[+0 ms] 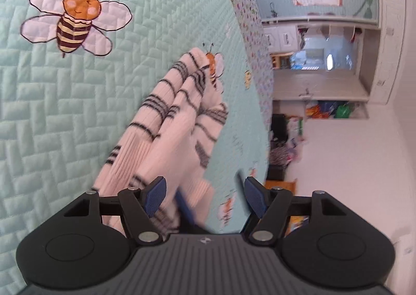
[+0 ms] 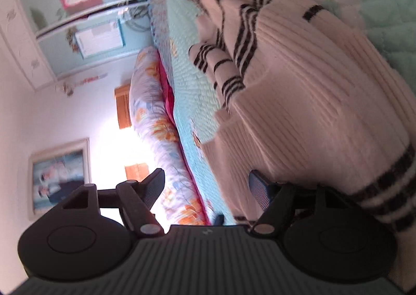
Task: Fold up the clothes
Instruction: 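Lay the rolled hem onto the strip and release both tools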
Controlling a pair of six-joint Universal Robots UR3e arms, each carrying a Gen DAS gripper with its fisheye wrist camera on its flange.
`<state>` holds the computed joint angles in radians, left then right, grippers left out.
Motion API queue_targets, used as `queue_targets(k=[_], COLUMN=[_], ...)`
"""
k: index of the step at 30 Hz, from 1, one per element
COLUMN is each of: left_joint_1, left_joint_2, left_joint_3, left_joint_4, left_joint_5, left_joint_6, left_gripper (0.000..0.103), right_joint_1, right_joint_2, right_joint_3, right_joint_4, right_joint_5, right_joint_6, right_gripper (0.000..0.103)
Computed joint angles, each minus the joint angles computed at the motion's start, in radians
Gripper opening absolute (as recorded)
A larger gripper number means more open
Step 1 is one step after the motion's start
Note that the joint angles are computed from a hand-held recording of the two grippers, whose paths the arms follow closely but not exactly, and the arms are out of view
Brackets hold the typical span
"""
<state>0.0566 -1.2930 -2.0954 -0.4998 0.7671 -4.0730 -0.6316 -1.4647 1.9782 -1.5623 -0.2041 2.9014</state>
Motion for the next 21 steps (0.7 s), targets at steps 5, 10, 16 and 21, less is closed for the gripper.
queue_targets(k=[5,10,16,21], left_joint_1=[-0.043,-0.116,-0.124,-0.205], left_joint_2=[0.065,-0.012,0.033,-0.186], left_joint_3=[-0.030,-0.048,-0.019,0.132], left_joint_4=[-0.067,-0.007,0.000,-0.002], left_joint_5=[0.046,0.121,0.121,0.204], left_joint_6=[0.121,0.133,0.160,0.175], left_gripper=[0.069,0.068,0.069,0.068], right_joint_1=[-0.186,-0.326,-0.367,-0.234], right_joint_2=[-0.115,-0.154,-0.118,-0.099], right_joint_3=[-0.160,-0.023,-0.106,-0.003], right_joint_4=[0.768,0.662,1.006,0.487], right_joint_5=[-0.092,-0.212,-0.163,-0.148], right_joint_6=[-0.610,-0.570,-0.862,-0.481], right_gripper=[0.073,0.075,0.076,0.074])
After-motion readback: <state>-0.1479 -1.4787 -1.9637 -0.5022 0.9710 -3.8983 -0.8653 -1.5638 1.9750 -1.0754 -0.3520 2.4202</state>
